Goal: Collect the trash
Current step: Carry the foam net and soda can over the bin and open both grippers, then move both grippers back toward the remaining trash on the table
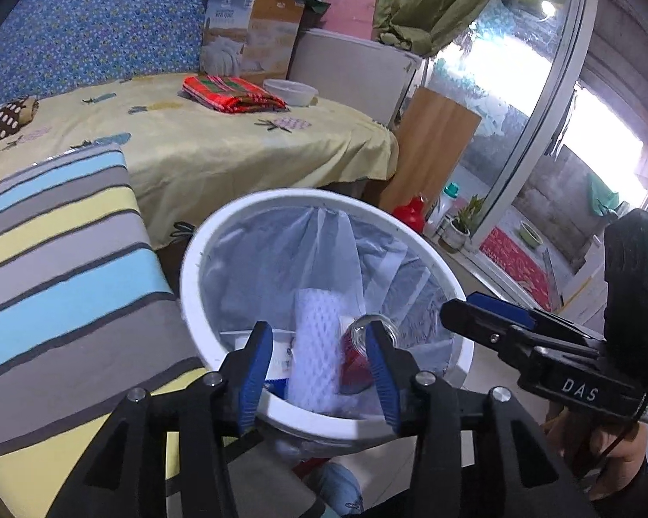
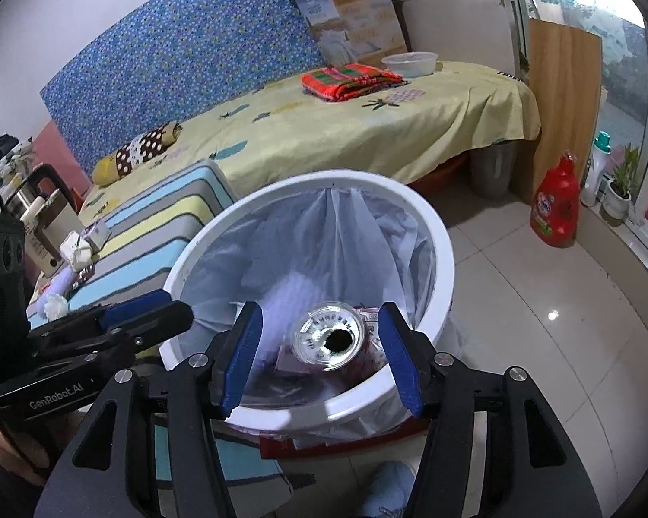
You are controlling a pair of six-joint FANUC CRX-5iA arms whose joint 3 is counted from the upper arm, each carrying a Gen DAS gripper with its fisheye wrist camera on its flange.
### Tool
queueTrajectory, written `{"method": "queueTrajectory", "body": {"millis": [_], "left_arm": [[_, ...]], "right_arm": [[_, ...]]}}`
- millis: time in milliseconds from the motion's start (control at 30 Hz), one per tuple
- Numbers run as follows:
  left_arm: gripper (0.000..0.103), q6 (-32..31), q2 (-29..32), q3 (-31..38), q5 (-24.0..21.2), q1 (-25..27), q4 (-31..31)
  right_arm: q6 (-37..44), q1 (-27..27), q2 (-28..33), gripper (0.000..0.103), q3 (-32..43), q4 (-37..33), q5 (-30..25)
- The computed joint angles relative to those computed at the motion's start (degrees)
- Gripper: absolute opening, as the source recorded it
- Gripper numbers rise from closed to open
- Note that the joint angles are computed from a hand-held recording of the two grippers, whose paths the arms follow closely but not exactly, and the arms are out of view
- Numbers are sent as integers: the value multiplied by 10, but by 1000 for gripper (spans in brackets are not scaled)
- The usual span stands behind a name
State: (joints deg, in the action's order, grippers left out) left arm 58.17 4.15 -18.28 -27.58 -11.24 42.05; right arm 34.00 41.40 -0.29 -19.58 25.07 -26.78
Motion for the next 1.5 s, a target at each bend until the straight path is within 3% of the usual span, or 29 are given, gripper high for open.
{"method": "queueTrajectory", "body": {"millis": [333,567,700,867,1500], "left_arm": [[45,47,-54,-29,-5,33,-36],[45,133,-123,-55,15,58,-132],[45,193,-161,-64,12,76,-200],[45,222,-197,-78,-4,103,-238],[45,255,-274,-128,-38,228,-293]], "right_arm": [[-46,21,-25,58,-26,61,30],[-35,47,-26,58,-24,64,43],[-27,62,-24,58,-20,61,48],[-18,83,-18,58,-16,78,51],[153,144,50,58,96,-57,-7]]}}
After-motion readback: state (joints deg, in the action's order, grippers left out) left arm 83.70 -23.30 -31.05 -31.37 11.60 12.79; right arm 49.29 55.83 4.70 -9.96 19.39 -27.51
